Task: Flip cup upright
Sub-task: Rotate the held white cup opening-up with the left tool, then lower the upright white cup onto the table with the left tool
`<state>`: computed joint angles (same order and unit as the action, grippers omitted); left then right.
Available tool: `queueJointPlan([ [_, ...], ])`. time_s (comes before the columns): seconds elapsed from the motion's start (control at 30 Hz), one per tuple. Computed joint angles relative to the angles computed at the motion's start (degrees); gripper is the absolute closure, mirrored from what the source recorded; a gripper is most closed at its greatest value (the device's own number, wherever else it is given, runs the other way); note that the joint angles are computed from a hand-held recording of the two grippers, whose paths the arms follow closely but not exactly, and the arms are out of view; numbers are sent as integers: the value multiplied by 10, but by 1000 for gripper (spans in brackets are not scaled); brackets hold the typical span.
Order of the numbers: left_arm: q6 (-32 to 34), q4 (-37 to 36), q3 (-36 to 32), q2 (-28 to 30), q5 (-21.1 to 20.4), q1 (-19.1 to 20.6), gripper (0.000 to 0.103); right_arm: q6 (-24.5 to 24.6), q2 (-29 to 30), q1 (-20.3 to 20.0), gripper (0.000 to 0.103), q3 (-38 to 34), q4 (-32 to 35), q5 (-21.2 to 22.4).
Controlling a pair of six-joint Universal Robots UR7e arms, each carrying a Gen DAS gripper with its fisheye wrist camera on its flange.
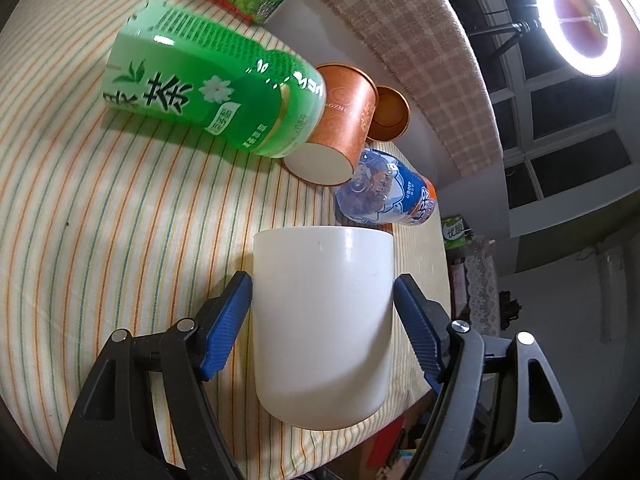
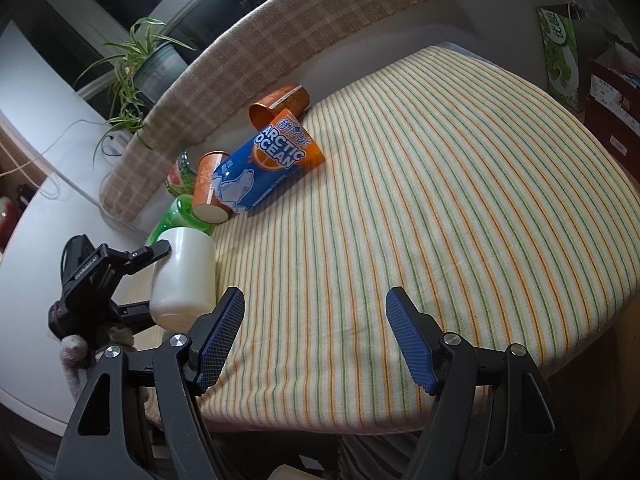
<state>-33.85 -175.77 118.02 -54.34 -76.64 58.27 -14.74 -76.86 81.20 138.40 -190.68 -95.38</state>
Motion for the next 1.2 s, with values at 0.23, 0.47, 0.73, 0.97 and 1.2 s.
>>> queueJointPlan([
  [0.23, 31, -5, 11, -7, 55, -30, 28, 3, 3, 3, 30, -2, 4, -2],
  [0.47, 62, -15, 23, -12, 102, -60, 29, 4, 5, 6, 30, -2, 2, -5],
  [0.73, 99, -23, 30, -9, 167, -93, 29, 6, 2, 5, 30, 0, 5, -5],
  [0.97, 129, -30, 36, -1, 225, -115, 29, 5, 2, 6, 30, 1, 4, -5],
  [1.2, 147, -35, 37, 11, 261, -126, 29, 5, 0, 4, 30, 2, 8, -5],
])
